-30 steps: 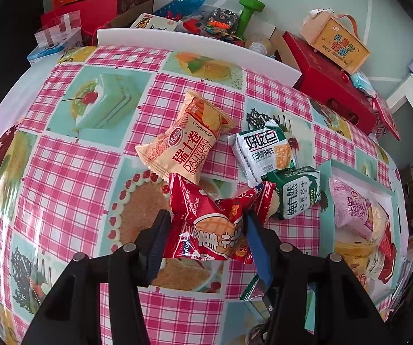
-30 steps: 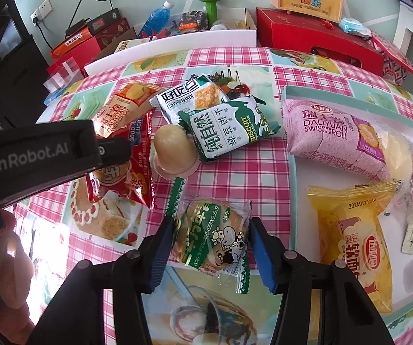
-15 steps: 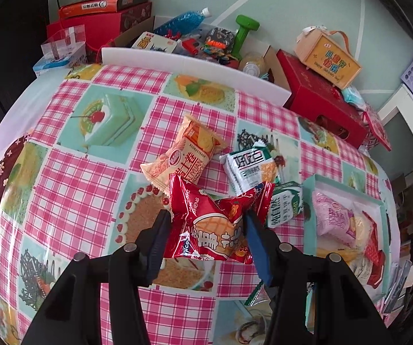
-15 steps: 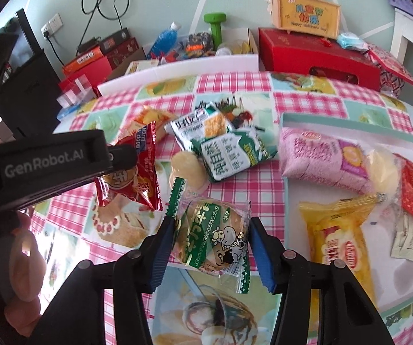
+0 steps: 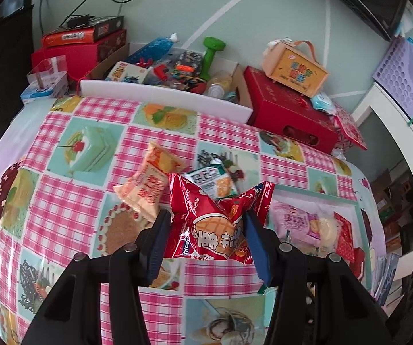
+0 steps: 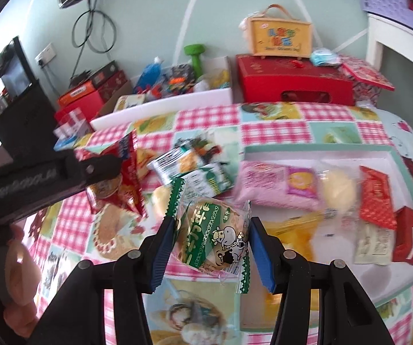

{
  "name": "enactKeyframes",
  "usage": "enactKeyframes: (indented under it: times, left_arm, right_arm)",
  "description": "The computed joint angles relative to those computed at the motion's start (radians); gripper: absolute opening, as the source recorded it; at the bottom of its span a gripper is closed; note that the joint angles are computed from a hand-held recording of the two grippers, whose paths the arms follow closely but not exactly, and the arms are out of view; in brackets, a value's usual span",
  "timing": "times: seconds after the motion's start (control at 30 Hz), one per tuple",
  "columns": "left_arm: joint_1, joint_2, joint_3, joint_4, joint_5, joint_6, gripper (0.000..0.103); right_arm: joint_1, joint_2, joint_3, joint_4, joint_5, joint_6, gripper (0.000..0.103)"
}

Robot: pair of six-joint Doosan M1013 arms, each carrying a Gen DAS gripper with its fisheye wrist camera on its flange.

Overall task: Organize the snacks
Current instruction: 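Carry the red bag into the tray with left gripper while right places the clear bag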

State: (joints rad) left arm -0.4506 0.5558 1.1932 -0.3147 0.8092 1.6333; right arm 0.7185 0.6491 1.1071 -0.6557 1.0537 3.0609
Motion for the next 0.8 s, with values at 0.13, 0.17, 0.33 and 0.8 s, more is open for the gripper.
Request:
enactKeyframes:
  times: [0.13,0.17,0.33,0.8]
  left_arm:
    - [-0.019,-0.003,0.002,-0.043,0.008,0.064,0.054]
    - [-0.025,-0.004,0.003,-0.053,0.011,0.079,0.054]
    - [-0.063,-0.010,0.019,-0.092,0.023,0.162,0.054]
    - [-0.151,-0.018,0.063,-0.115,0.041,0.300,0.054]
  right_arm:
    - [-0.008,-0.039,0.060,-0.021,0.036,0.090,0.055]
    - [-0.010,-0.048,0.072,-0.026,0.054,0.113,0.055]
    - [-0.026,-0.100,0.156,-0.022,0.134,0.235,0.055]
    - [-0.033,-0.232,0.347,-0.017,0.213,0.496,0.055]
